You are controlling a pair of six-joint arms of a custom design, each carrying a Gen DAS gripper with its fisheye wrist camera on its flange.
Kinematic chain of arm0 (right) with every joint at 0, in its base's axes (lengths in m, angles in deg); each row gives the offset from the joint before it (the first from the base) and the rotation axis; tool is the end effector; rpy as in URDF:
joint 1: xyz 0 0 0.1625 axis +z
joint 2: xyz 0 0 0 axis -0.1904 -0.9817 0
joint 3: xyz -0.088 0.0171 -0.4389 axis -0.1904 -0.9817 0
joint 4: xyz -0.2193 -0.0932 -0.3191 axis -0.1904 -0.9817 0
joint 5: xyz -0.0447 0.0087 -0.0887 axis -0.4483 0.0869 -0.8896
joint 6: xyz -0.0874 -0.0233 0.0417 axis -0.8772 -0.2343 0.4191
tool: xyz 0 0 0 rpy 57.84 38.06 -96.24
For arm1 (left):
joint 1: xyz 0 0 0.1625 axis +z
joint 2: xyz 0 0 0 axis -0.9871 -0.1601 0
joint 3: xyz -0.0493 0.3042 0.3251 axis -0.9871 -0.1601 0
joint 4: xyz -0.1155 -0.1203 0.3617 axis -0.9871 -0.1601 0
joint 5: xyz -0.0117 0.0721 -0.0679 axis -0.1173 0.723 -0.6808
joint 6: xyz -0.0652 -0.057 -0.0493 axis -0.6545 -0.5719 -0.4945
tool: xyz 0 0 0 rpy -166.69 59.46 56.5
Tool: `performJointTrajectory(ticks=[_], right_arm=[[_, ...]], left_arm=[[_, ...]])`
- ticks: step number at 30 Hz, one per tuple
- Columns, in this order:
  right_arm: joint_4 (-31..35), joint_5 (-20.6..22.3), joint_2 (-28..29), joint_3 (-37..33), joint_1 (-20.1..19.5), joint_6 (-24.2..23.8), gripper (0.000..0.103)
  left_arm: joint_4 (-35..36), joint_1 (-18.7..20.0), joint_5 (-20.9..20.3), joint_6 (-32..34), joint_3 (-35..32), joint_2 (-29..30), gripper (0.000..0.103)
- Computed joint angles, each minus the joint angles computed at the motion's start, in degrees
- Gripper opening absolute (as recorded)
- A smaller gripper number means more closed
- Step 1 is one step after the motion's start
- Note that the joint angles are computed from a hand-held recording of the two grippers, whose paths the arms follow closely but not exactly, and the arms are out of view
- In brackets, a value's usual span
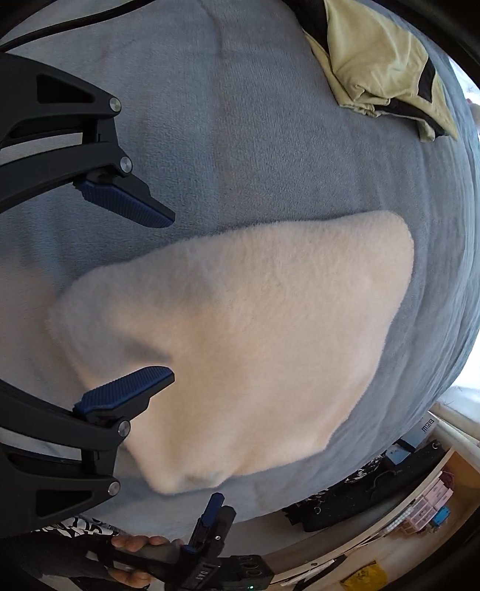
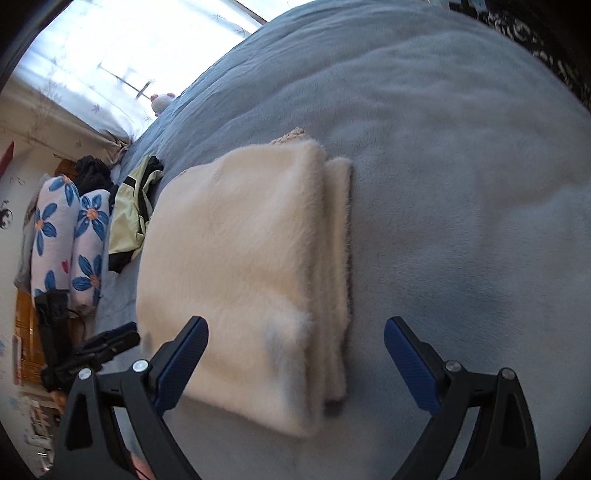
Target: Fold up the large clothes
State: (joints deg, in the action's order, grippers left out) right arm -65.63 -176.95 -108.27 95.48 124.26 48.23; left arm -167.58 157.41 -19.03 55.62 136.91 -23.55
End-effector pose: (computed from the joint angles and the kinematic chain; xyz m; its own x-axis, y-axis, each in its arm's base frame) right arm 0.3962 -0.6712 0.0546 -0.9703 -0.0141 0.2417 -0.1019 0.9293 -0.3550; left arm 0.0279 -0.6639 0.4659 -0.8894 0.0508 -0.4543 0.1702 0.9592 -0.2258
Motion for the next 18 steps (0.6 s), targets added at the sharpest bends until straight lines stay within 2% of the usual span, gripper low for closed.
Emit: performJointTrajectory(ticks=[6,11,18], right_arm=[[2.27,3.03,2.53,-2.9,-2.31,-0.45,0.097],[2.12,7.51,4.12,-3.97,-4.21,-1.39,0.096],[0.93,13.56,6.67,-6.7,-5.13,-5.25,0.096]], left_arm=[[-1.4,2.3,-4.49,0.6,-1.75,2.24,0.077],[-3.53,3.24,-6.92,1.77,-1.67,3.05,0.085],[-6.29,4.04,-9.0,3.7,-2.07,4.7,0.096]])
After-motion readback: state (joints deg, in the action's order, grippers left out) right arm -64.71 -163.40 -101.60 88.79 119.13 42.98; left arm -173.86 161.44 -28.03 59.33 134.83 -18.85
